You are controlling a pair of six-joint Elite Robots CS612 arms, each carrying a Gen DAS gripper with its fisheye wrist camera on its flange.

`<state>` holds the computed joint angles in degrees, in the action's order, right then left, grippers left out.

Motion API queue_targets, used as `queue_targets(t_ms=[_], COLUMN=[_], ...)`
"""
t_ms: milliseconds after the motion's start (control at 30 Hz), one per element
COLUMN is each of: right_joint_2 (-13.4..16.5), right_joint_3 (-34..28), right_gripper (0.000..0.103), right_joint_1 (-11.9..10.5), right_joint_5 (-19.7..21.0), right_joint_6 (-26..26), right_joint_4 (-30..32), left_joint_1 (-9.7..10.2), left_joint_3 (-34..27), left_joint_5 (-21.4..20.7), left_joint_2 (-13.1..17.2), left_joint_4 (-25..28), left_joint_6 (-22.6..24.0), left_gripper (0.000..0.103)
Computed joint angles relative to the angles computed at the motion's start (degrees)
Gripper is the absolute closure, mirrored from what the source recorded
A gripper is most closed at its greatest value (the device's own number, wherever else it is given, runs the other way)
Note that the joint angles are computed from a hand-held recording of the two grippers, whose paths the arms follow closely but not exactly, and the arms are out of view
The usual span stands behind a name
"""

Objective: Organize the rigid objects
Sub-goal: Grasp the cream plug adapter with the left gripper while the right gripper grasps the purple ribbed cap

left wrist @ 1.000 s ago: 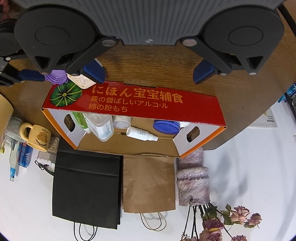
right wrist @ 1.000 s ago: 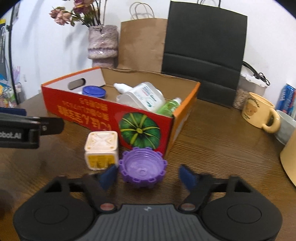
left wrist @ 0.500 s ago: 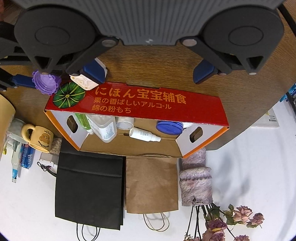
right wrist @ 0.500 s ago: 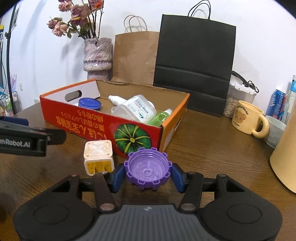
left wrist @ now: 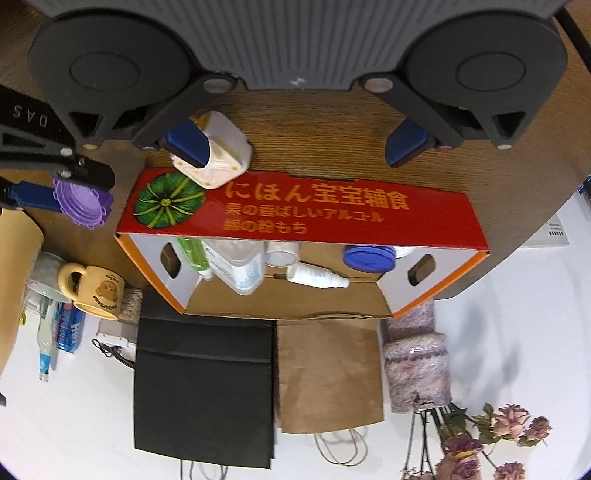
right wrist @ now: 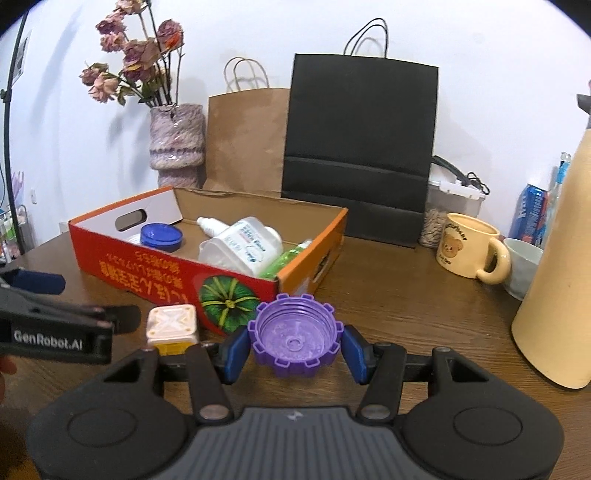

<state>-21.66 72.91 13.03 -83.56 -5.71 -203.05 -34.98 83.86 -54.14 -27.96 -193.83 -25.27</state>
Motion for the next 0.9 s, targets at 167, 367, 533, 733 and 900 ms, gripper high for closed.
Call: queue_targets(t_ms=[167,367,533,733,900], right_joint_2=[0.0,-0.1,-0.1,-0.1,0.0], right_joint_3=[0.1,0.5,0.6,0.7,0.6], right_gripper=[0.05,0.05,0.05,0.05,0.05], right_joint_1=[-0.6,-1.2,-1.4,-1.5,-1.4], right_joint_5=[-0.3,-0.4,-0.6,-0.6,-0.7], right_joint_6=[0.5,0.7,1.0,1.2,1.0], right_joint_4=[-0.8,-1.5,-1.7,-2.1,-1.9], left_joint_1=[-0.48,-0.95,-1.21,-0.76,-0.68], left_joint_3=[-1.6,-4.1,-6.4,-8.9,-9.6], left_joint_5=[-0.5,-0.5,0.3,-0.2,0.4], left_joint_2=[0.6,1.5,2.4,3.2,3.5], left_joint_4=[1.5,5.0,8.5,13.6,14.5], left_joint_6=[0.4,-0.6,-2.0,-5.9,-7.3], left_gripper=[0.0,0.0,0.0,0.0,0.0])
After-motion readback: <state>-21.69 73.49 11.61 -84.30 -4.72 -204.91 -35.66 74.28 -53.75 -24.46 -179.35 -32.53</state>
